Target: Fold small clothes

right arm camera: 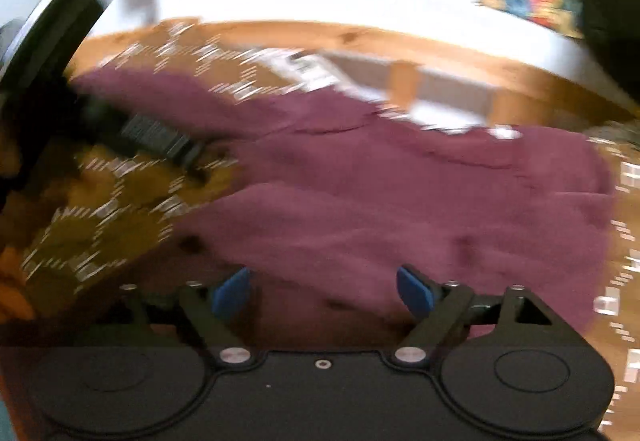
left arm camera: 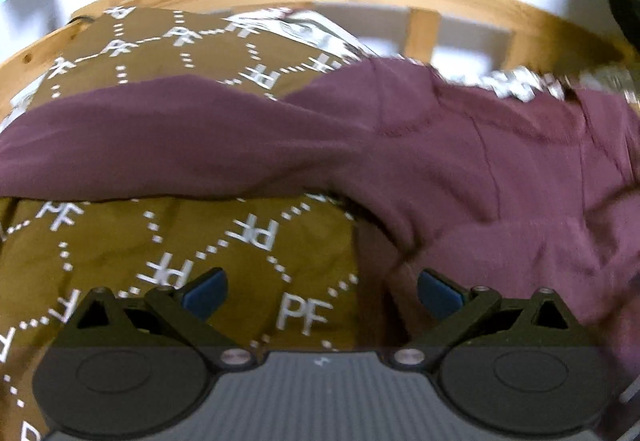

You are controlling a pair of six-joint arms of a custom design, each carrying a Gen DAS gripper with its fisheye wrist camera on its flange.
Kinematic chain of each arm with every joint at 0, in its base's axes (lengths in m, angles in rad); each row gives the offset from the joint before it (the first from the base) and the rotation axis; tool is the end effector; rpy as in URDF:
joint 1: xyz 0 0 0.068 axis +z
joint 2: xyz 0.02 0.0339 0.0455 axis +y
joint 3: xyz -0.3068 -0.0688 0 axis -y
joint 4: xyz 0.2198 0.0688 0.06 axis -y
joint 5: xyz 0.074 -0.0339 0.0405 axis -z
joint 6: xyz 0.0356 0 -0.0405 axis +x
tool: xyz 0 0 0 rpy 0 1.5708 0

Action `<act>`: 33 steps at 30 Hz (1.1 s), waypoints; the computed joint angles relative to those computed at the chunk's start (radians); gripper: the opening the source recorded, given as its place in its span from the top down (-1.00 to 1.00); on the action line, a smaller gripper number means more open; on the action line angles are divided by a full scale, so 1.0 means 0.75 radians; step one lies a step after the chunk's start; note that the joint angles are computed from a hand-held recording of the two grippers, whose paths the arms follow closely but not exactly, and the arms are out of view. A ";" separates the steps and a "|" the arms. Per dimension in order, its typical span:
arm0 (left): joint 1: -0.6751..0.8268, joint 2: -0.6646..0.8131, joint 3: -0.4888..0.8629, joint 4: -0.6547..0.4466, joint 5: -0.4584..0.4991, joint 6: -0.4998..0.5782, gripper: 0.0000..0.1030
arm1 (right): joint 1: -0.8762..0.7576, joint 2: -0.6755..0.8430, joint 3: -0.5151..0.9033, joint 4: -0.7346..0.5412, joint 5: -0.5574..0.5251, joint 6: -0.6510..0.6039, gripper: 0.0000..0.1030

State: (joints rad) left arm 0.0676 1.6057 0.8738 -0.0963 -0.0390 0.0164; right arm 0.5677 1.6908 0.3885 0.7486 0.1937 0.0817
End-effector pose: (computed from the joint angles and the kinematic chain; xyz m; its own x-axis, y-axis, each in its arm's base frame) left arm 0.3076 0.0222 0.2371 -0.7365 -0.0334 -0.6756 -0.0817 0.9959 0.0398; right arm 0.2276 0.1370 0.1648 -0.4737 -0.2071 -0.8560 -0.3521 0.9354 -0.0315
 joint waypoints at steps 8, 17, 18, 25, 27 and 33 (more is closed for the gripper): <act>-0.119 0.136 0.052 -0.078 -0.293 0.011 -0.99 | -0.509 -0.115 0.129 -0.121 -0.026 -0.102 -0.61; -0.134 0.144 0.097 -0.161 -0.306 -0.048 -0.99 | -0.808 0.170 0.580 -0.496 -0.286 0.090 0.82; -0.139 0.145 0.105 -0.169 -0.307 -0.053 -0.99 | -0.811 0.178 0.586 -0.482 -0.264 0.101 0.88; -0.196 0.190 0.106 -0.112 -0.369 -0.013 -1.00 | -0.837 0.191 0.639 -0.466 -0.161 0.073 0.89; -0.193 0.192 0.114 -0.122 -0.364 -0.034 -0.99 | -0.866 0.210 0.636 -0.466 -0.200 0.082 0.82; -0.130 0.099 0.028 -0.037 -0.225 -0.103 -0.99 | -0.935 0.124 0.405 -0.293 -0.358 0.131 0.20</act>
State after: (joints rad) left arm -0.0303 1.6798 0.8945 -0.1243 -0.2079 -0.0612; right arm -0.1334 1.7838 0.6926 0.5291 -0.0745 0.1797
